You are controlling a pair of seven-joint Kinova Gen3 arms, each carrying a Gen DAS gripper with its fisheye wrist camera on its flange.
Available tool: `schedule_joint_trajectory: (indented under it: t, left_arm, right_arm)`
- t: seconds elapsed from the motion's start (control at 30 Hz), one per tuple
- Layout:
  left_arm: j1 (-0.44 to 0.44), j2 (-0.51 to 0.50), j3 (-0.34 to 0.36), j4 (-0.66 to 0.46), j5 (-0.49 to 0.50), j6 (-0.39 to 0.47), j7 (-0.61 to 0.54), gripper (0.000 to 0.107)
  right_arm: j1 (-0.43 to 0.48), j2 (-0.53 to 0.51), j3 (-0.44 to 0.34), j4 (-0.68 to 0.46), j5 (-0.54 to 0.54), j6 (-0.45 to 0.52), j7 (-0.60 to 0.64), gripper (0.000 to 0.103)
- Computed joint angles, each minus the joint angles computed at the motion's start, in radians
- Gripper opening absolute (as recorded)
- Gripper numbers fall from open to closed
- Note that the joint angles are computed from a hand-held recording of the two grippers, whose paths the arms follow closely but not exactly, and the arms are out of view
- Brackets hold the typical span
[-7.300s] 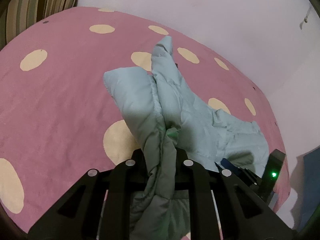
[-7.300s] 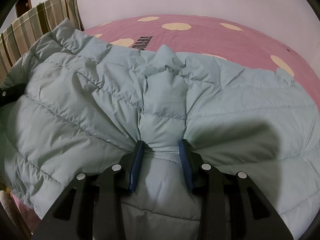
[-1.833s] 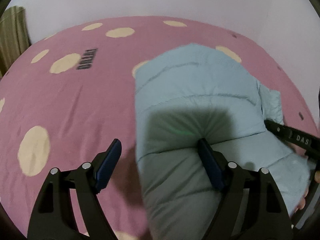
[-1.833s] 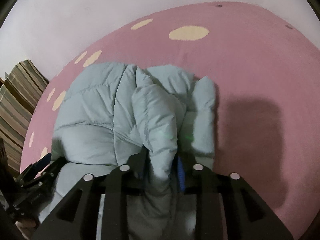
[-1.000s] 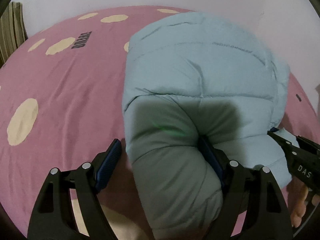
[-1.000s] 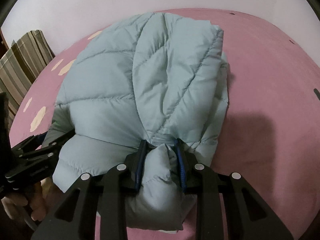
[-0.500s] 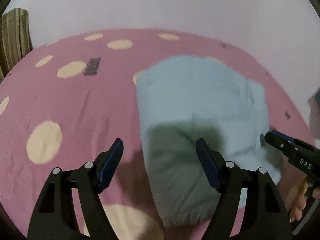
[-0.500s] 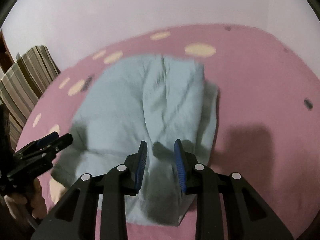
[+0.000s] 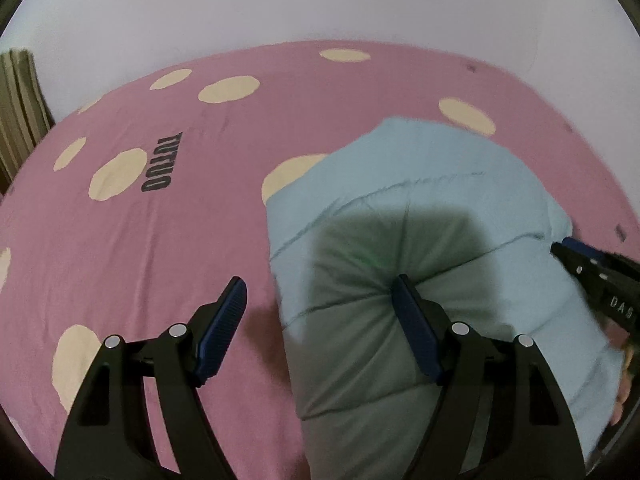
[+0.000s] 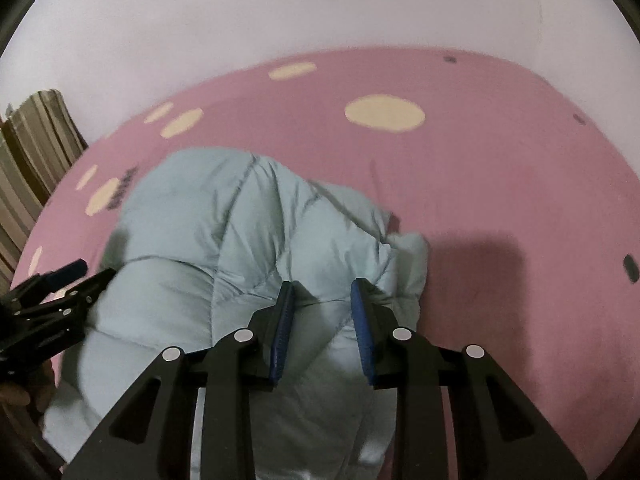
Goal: Fold large clothes
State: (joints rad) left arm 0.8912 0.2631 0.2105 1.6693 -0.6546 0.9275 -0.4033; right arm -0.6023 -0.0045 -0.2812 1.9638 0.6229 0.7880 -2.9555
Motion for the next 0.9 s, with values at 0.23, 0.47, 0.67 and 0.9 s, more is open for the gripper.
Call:
schedule_joint_trajectory:
  t: [0.23,0.47,0.67,0.9]
  left_arm:
    - [0.000,0.052,-0.014,-0.027,0.034,0.000,-0.033,0.071]
    - [0.011,0.068,-0.031,-0.031,0.043,-0.005,-0.037,0.071]
    - [0.021,0.068,-0.036,-0.026,0.040,-0.009,-0.028,0.071]
    - [0.012,0.065,-0.038,-0.016,0.047,-0.031,-0.026,0.071]
  right_arm:
    - [-0.001,0.038,0.025,0.035,-0.001,-0.054,-0.011,0.028]
    - [-0.026,0.052,0.029,0.041,0.048,-0.043,-0.070,0.028]
    - [-0.041,0.055,0.029,0.044,0.069,-0.031,-0.098,0.028]
    - [-0.044,0.056,0.031,0.044,0.070,-0.033,-0.096,0.028]
